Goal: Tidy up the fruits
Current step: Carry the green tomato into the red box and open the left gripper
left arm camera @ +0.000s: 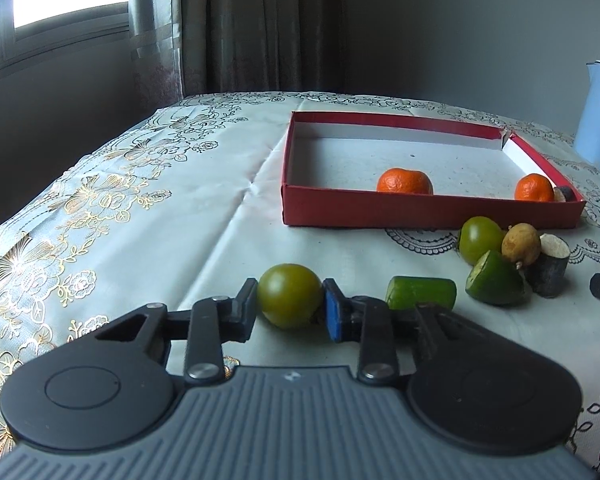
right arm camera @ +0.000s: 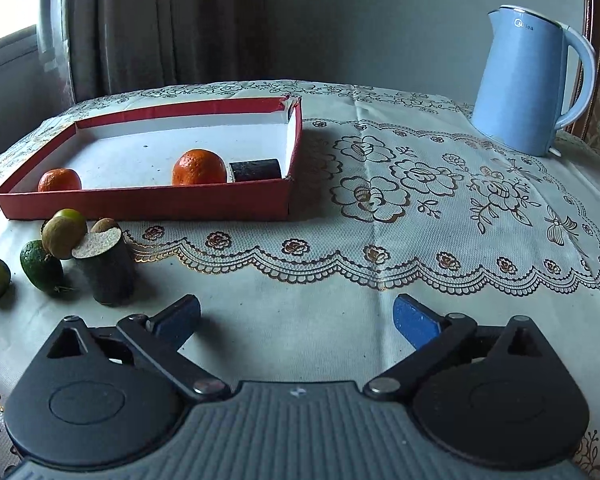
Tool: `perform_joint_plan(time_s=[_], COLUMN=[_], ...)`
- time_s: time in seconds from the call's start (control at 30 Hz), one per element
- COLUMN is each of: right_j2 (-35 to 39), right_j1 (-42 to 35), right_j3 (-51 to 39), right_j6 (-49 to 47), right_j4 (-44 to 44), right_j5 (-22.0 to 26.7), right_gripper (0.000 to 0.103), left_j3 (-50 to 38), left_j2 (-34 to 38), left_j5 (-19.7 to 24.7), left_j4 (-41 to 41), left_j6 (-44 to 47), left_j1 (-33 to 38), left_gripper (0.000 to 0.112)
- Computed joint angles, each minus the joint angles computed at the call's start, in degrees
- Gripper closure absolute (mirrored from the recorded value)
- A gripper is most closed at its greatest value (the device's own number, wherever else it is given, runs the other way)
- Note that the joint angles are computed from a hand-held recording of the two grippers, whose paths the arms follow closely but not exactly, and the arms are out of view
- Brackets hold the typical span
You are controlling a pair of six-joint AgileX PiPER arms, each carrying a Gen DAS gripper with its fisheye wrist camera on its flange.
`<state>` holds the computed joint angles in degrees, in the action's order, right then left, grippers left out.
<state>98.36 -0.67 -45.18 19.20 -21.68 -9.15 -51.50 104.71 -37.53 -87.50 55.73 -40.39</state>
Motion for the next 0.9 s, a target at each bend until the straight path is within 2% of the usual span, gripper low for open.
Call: perform_joint_plan(time_s=[0.03,0.1,0.3,0.5,0.7,0.9], right_j2=[-0.1,-0.1,0.0,0.0,0.0,-0.1], right_j1=[-0.1,0.1,0.1,0.1,0.1,0.1], right_j3=[0.0,0.1,-0.1,-0.1,-0.1,-0.1], right_j6=[1.6,-0.9,-0.4,-0.3,-0.2,-0.2], right_j4=[-1.7,0.8,0.4,0.3,0.2,0.2], right_j5=[0.1,0.1,0.3,0.3,0.3,0.3], right_gripper=[0.000,0.000,0.000,0.000,0.000,0.000], left_j3=[0.1,0.5,1.5,1.1,-4.4,-14.7], left_j2=[-0.1,-0.3,-1.1,-2.8,-2.5,2.2], left_j5=[0.1,0.4,0.0,-0.9,-1.4,-0.8], left_j4=[0.3,1.1,2.0,1.4,-1.4,-6.3], left_j6=[-0.4,-1.3,-2.2,-0.2,7.3,17.3], left_j1=[0.1,0.2,-0.2,-0.5,0.6,2.7], left_gripper=[0.081,0.082,0.082,0.082,0.082,0.082])
